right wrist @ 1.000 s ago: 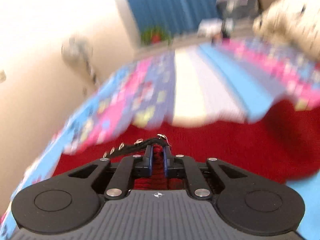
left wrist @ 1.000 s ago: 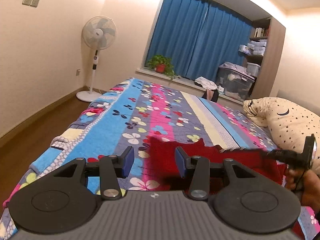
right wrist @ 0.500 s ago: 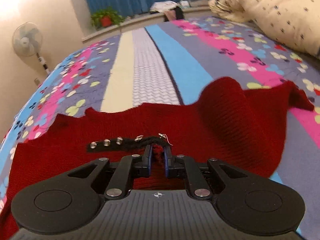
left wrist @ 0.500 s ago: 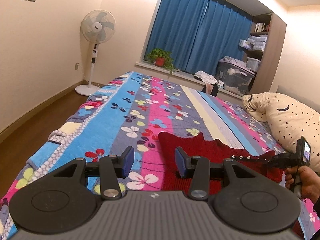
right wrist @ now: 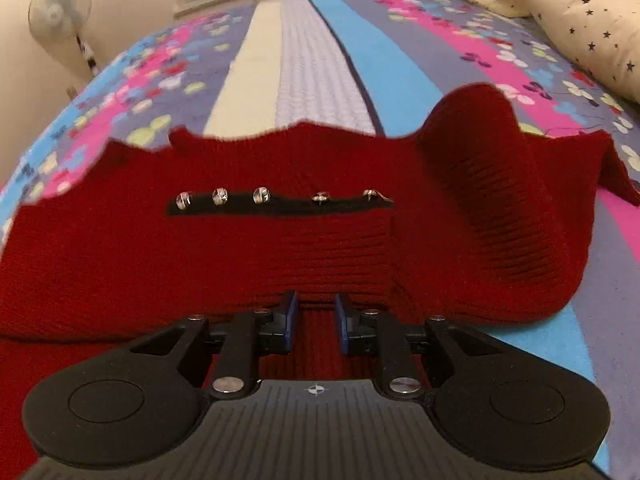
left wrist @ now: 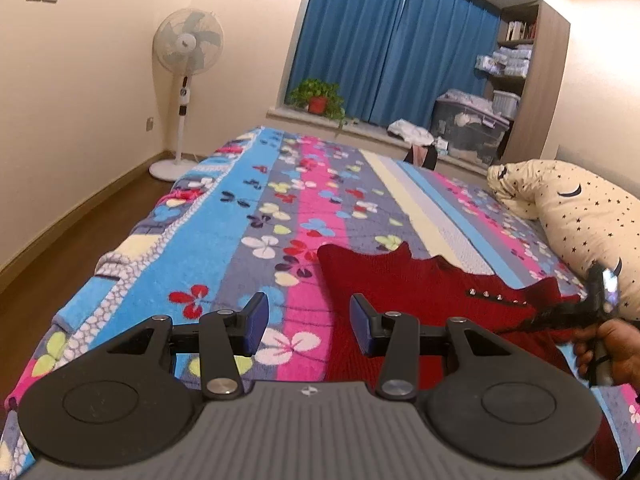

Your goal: Fold small clothes

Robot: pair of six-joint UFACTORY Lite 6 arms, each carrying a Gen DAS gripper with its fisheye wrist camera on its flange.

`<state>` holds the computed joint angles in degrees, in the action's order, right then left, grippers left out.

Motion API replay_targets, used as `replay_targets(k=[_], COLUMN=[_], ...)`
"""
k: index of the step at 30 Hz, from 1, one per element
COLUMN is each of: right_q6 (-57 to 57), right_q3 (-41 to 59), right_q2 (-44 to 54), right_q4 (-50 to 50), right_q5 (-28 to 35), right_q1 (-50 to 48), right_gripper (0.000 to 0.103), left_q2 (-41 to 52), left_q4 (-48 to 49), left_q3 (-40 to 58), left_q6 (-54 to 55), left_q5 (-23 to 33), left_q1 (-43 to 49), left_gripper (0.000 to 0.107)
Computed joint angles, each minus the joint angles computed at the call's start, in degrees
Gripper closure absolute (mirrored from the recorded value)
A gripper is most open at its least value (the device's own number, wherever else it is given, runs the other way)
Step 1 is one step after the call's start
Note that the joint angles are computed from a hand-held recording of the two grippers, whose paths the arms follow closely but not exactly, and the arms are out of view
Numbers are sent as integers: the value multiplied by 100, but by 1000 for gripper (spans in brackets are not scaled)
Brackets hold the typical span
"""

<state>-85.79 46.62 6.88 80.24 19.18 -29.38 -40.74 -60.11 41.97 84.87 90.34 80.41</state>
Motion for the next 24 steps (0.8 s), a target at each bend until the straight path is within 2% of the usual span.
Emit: replay_targets(k=[2, 4, 6, 8, 11, 14, 17, 19, 20, 21, 24], right_q6=[-700, -1287, -1359, -1044, -1352, -1963, -1807, -1252, -1038, -738, -324], right_q3=[-173, -261, -113, 188, 721, 1539, 2618, 3410, 3724, 4082, 4726], right_q2=[-432, -726, -709, -489, 190, 1237, 2460, 3266, 3594, 3925, 4526], right_q4=[637, 1235, 1463, 1521, 2214, 3146, 3438, 2908, 2630, 2259, 1943], right_q5=[354, 631, 883, 985, 1143, 1220, 970, 877, 920, 972, 902], right_q1=[-234, -519, -974, -1430, -2151, -2683, -2851, -2869, -2849, -2836, -2753], right_gripper=[79, 70, 68, 68, 100, 100, 94, 79, 60, 49, 49], left_q2=[-81, -235, -445, -639, -504, -302, -198, -160, -144, -105, -21], left_q4=[149, 338, 514, 467, 260, 308, 176, 11, 0, 24, 27], left_q3=[-50, -145, -267, -308, 42, 244, 279, 270, 295, 313, 436], left_q6=[-27, 9, 121, 442, 1234, 1931, 2217, 2089, 1950, 1794, 1558], left_q5=[-194, -512, -757, -716, 165, 962, 1482, 1590, 1492, 1342, 1167], left_q1=[-255, -642, -947, -879, -18, 963, 1806, 2093, 2022, 1853, 1643], left_gripper=[58, 58, 58, 58, 58, 58, 58, 58, 58, 58, 58])
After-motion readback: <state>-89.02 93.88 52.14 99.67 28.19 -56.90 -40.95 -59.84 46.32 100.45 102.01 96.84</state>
